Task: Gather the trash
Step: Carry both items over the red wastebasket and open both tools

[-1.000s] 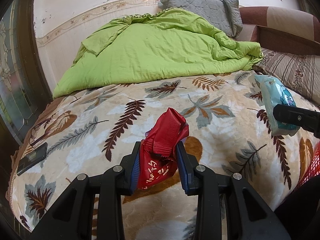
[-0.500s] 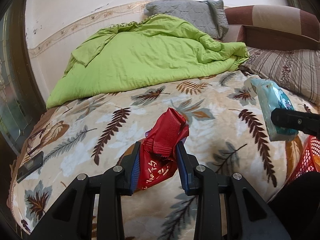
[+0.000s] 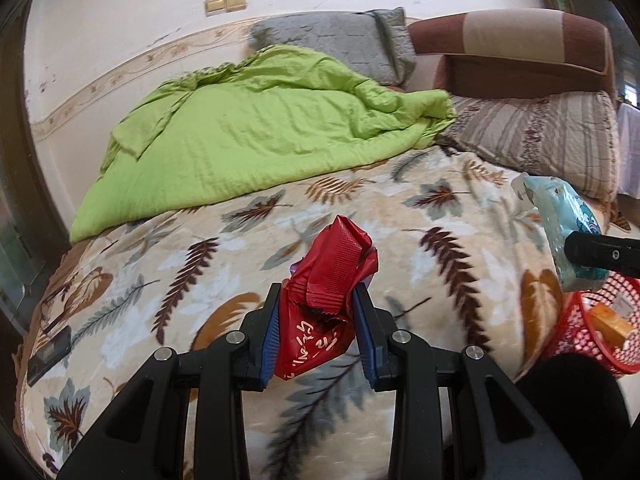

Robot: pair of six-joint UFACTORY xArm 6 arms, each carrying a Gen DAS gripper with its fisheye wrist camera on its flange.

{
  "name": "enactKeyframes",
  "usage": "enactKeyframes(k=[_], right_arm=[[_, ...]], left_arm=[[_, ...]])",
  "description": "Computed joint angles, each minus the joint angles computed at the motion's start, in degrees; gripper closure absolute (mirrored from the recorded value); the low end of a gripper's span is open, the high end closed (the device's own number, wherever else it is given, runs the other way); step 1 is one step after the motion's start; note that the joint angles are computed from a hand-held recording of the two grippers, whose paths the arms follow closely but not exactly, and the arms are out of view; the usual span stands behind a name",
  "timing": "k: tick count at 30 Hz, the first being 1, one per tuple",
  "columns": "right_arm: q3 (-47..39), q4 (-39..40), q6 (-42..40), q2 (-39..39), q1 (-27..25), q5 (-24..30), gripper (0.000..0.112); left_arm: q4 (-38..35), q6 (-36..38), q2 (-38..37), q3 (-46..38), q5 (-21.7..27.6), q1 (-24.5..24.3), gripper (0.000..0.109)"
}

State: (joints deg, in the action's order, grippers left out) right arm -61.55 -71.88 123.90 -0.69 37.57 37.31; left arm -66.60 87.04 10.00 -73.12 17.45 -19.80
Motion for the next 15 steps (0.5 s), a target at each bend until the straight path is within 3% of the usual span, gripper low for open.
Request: enactKeyframes(k=[8,15], right_arm=[[11.18,4.23,3.12,-12.62,5.09,11.49,0.08],[20.43,11.23,6.88,-24.74,12.56,27.21,0.08]], left_arm=[[1.11,0.65,-6.97,4.43,7.39,-3.24,0.076],[8.05,-6.62,-9.89,4.57,21.76,-7.24,0.076]])
